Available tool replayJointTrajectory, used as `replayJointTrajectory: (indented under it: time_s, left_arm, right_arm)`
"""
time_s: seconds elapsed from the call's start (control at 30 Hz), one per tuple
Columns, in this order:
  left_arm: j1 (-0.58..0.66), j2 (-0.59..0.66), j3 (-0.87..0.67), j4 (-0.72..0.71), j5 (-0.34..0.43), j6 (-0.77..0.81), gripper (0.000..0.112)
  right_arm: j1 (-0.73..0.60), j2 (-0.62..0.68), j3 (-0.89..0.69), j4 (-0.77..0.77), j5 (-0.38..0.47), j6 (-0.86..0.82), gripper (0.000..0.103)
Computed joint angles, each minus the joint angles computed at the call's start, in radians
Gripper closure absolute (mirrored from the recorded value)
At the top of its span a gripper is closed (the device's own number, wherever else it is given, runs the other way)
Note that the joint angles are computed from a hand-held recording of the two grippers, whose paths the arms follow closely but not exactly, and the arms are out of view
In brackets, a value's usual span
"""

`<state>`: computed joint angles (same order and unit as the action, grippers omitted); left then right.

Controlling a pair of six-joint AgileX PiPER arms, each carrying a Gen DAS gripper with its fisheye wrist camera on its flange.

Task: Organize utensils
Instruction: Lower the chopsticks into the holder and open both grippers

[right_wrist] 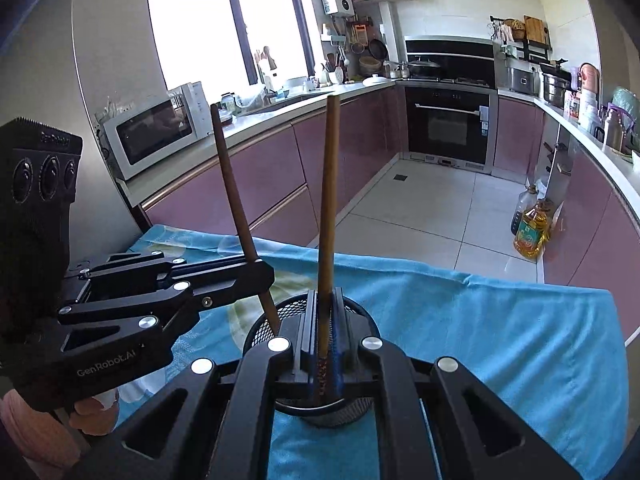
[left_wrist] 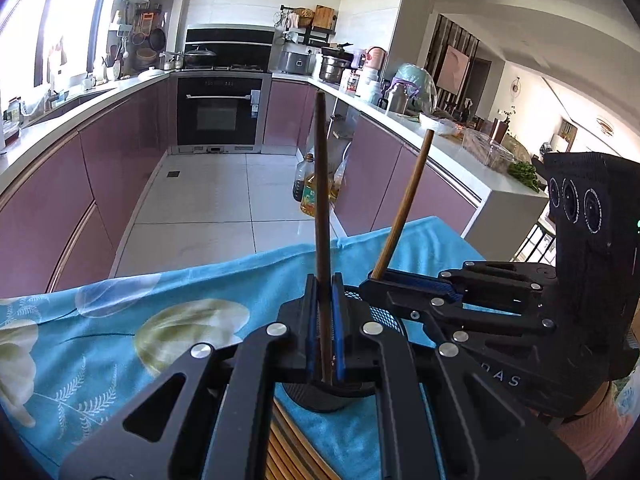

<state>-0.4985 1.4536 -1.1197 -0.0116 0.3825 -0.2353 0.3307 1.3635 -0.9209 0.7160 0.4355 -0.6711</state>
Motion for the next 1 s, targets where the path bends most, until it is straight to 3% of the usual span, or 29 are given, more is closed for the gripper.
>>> replayJointTrajectory:
  time_s: [0.27,0.33,0.43,0.57,0.67,0.8,0.87,1.0]
  left_arm:
    - [0.003,0.047,-0.017,0.074,-0.016,-0.076,0.103]
    - [0.014,0.041,-0.003,0.061,-0.024,-0.064,0.1]
    - [0.008,0.018,0.041,0.161,-0.058,-0.168,0.086]
    - [0.005,-0.045,0.105,0.271,-0.095,-0.282,0.076]
    - [-0.011,-0.115,0.182,0.525,-0.11,-0.531,0.07]
    - [-0.014,-0.226,0.291,0.691,-0.103,-0.687,0.06]
    - [-0.007,-0.285,0.345,0.704,-0.092,-0.688,0.058]
    - [0.027,-0.386,0.458,0.606,-0.08,-0.572,0.056]
  right_arm:
    - [-0.009,0.037,-0.053,-0.042,0.023,0.066,0.094]
    - [-0.009,0.038,-0.051,-0.037,0.01,0.071,0.09]
    - [-0.016,0.024,-0.033,-0.006,-0.014,0.056,0.087]
    - [-0.024,-0.011,-0.003,0.024,-0.034,0.03,0.08]
    - [-0.025,-0.062,0.038,0.063,-0.04,-0.018,0.075]
    - [-0.025,-0.176,0.124,0.163,-0.035,-0.139,0.069]
    - [-0.018,-0.241,0.18,0.218,-0.035,-0.211,0.063]
    - [0.025,-0.32,0.272,0.228,-0.009,-0.231,0.06]
